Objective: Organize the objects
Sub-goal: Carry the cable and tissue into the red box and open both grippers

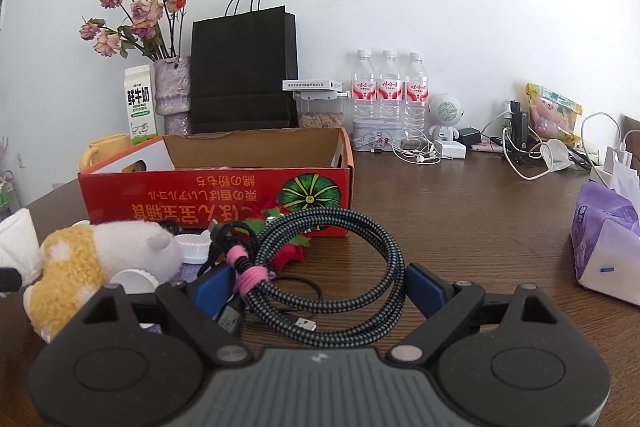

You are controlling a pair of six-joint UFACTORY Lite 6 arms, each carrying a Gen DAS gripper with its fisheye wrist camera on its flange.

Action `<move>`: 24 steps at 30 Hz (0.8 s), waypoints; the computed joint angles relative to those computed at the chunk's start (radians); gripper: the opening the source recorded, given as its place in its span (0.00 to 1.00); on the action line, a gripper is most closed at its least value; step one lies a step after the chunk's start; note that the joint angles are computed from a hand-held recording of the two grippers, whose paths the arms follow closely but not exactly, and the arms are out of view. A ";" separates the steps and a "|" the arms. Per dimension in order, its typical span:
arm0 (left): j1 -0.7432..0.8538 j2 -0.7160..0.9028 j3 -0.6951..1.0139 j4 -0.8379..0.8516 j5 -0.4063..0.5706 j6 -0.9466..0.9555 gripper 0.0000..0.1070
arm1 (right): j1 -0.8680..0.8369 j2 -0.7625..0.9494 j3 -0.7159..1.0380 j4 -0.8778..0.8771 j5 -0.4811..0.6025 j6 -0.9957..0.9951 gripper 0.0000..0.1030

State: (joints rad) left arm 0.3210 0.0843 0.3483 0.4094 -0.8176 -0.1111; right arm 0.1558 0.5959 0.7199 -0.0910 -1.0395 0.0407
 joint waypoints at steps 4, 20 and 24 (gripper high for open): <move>-0.006 -0.028 0.031 -0.003 0.023 -0.015 0.48 | 0.011 -0.022 0.010 -0.012 0.010 0.003 0.89; -0.130 0.124 0.416 -0.073 0.153 -0.080 0.48 | 0.115 0.026 0.353 0.029 0.214 -0.043 0.89; -0.160 0.227 0.575 -0.084 0.212 -0.105 0.48 | 0.132 0.114 0.540 0.050 0.314 -0.062 0.89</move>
State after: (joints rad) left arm 0.1610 0.3109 0.9237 0.3257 -0.6057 -0.2161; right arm 0.2880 0.7101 1.2604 -0.0405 -0.7257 -0.0209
